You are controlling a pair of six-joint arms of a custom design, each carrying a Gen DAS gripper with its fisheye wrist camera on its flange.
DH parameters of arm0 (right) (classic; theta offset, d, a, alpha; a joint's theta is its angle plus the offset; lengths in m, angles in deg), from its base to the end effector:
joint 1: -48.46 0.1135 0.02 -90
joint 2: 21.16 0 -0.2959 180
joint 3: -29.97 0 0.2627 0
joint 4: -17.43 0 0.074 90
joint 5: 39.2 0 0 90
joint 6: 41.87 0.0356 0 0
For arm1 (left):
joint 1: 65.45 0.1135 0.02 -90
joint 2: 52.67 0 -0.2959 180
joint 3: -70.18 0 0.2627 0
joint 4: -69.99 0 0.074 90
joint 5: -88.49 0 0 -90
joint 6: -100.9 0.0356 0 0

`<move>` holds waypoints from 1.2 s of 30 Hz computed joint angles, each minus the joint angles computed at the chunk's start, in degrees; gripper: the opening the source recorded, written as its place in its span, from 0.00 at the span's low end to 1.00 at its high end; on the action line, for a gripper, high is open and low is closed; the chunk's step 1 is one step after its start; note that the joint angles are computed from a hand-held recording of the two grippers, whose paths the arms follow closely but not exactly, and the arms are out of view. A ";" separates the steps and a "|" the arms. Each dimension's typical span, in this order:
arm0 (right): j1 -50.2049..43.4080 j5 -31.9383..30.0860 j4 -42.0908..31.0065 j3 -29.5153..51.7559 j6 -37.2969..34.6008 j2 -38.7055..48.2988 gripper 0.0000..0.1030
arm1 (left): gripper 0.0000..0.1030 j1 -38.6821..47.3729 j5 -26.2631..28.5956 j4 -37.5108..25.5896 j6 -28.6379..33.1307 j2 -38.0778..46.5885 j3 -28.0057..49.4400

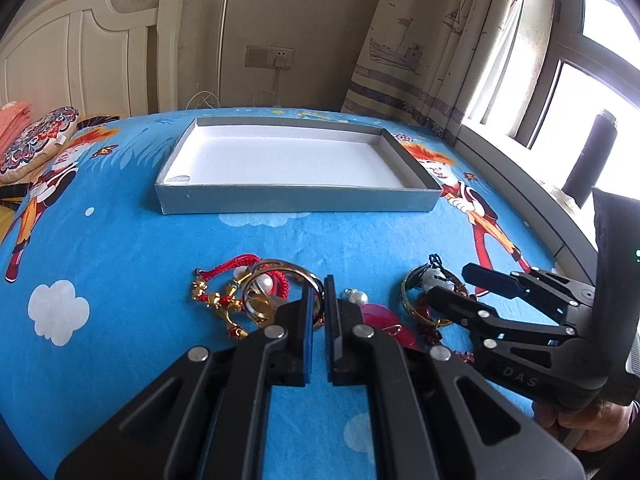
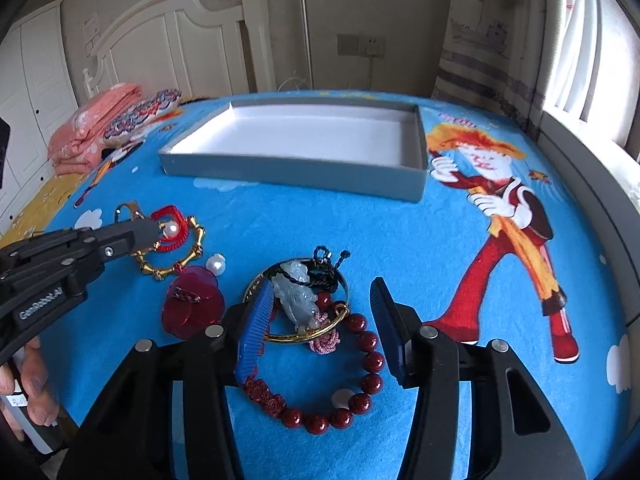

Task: Organize jewelry
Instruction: 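Grasp the two gold rings with the left tool while the right tool grasps the gold bangle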

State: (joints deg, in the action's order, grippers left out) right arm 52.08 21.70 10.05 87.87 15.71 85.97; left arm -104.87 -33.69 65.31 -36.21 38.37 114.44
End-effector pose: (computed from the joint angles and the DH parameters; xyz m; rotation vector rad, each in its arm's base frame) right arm 0.3348 0.0385 0.1096 -0.9300 2.2485 0.4289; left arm 0.2207 -0.1569 0.1365 -0.3829 2.2631 -0.0675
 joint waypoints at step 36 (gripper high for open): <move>0.20 0.17 -11.53 8.80 -4.74 4.05 0.06 | 0.05 0.21 0.02 0.04 -0.61 -2.18 -1.05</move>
